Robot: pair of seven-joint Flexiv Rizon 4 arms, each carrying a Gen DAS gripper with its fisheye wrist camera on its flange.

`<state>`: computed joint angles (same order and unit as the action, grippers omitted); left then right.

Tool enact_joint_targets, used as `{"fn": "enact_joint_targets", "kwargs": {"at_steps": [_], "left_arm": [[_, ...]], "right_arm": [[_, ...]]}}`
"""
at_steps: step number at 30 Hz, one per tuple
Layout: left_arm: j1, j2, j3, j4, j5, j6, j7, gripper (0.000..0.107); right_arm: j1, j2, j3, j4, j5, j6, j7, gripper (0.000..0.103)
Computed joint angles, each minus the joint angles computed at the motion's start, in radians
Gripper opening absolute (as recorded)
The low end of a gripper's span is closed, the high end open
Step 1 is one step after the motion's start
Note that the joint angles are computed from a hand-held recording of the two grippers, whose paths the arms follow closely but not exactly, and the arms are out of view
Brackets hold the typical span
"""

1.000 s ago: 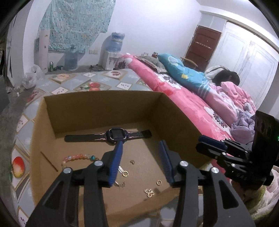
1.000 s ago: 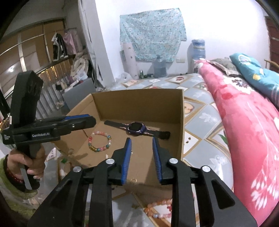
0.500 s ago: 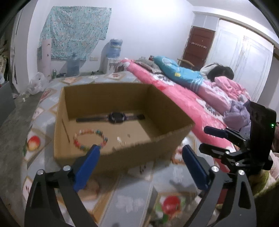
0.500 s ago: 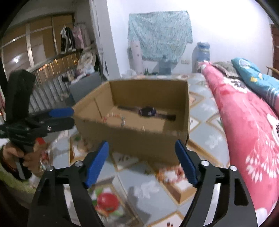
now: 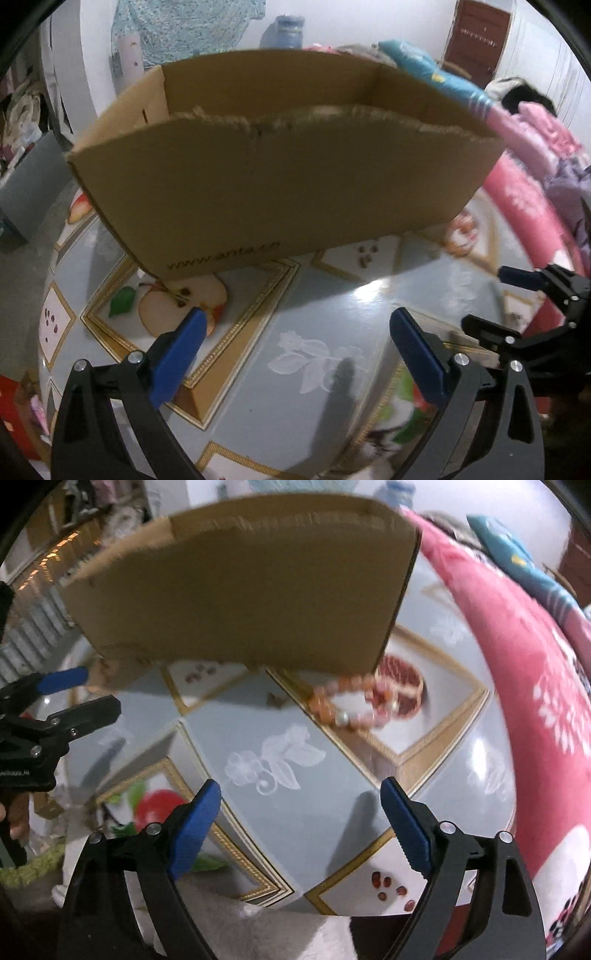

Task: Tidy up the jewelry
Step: 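Move both open grippers back toward the butterfly charm and pink bracelet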

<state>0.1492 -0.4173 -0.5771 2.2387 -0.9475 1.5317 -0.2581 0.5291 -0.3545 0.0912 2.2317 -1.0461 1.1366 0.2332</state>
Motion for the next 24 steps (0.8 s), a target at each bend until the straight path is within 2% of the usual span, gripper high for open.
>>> {"fn": "enact_joint_targets", "kwargs": {"at_steps": [2,6,8,15,24], "left_arm": [[-0.072,-0.017,0.09,-0.017,0.078,0.005,-0.053,0.097],[-0.145,-0.047,0.193,-0.04,0.226,0.004,-0.17,0.098],[-0.109,-0.058,0.135,-0.029,0.202,0.051,-0.161,0.098],[-0.04,-0.088,0.064,-0.02,0.275,0.103,-0.208,0.098],[-0.054,-0.077,0.119,-0.033,0.389,0.052,-0.303,0.098]], "right_arm": [[0.009,-0.01,0.001,-0.012,0.014,-0.023,-0.003,0.092],[0.006,-0.023,-0.007,-0.02,0.003,-0.004,-0.018,0.095],[0.009,-0.023,-0.009,-0.023,-0.001,-0.009,-0.021,0.095],[0.005,-0.022,-0.007,-0.022,0.003,-0.001,-0.023,0.095],[0.007,-0.035,0.027,-0.065,0.204,-0.053,-0.153,0.095]]}}
